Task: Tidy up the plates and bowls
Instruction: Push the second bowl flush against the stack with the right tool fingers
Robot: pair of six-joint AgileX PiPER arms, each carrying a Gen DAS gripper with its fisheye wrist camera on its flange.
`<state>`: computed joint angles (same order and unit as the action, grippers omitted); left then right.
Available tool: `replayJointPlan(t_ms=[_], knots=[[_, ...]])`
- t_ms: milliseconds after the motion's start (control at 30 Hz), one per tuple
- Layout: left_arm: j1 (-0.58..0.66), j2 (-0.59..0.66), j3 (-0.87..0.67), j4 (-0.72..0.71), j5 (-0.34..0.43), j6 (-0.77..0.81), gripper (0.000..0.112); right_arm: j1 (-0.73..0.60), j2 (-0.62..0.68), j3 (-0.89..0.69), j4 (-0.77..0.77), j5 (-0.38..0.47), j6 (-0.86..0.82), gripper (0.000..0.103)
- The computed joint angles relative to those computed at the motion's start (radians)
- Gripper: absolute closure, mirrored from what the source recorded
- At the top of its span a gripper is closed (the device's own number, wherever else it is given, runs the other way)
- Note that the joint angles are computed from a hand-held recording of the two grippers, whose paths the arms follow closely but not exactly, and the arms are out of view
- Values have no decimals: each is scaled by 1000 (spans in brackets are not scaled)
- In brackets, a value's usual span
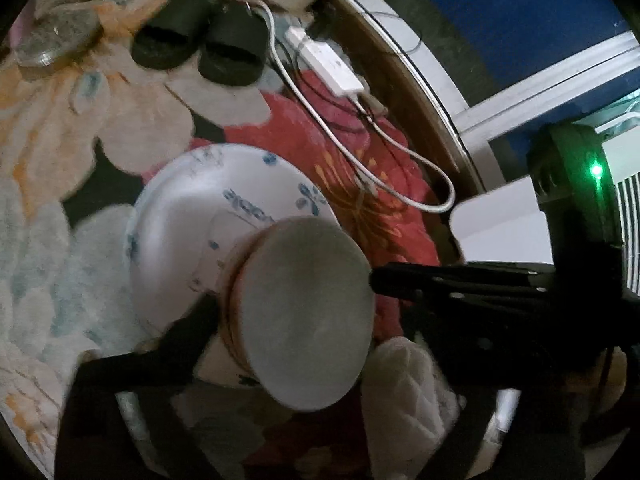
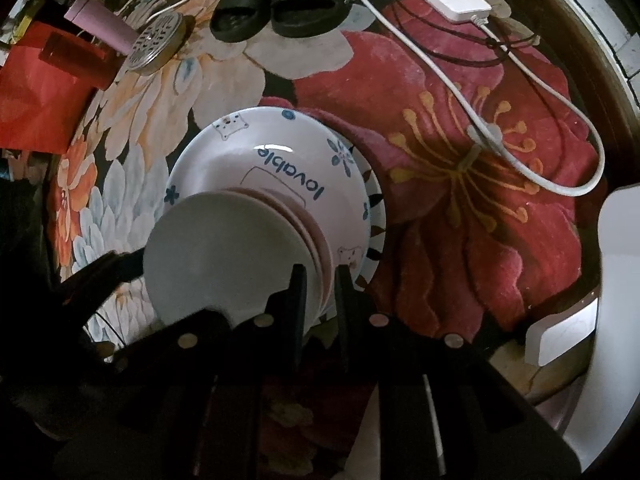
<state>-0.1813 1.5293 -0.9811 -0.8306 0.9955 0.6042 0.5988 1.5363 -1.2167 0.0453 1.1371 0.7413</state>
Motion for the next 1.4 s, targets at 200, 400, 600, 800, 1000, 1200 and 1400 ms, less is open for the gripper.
replayJointPlan(t_ms=[200,400,600,800,1000,1200,1400], knots=[[1,-71,8,25,-70,0,10,12,-3,-5,-2,-18,1,78],[30,-59,8,91,-110,-52,10,22,-6,4,-16,-38,20,34],[56,-56,21,121,-117,-61,10,62,10,-11,-64,-36,48,22],[82,-67,42,140,-124,-86,10,99,22,-25,-109,-28,83,22],[93,-84,55,192,-155,-146,10,135,31,-49,-161,-12,115,22],[92,-108,67,219,-176,-159,11,144,39,-59,-171,-3,125,23],[97,-124,73,239,-182,-172,11,148,41,-55,-162,-16,123,24]])
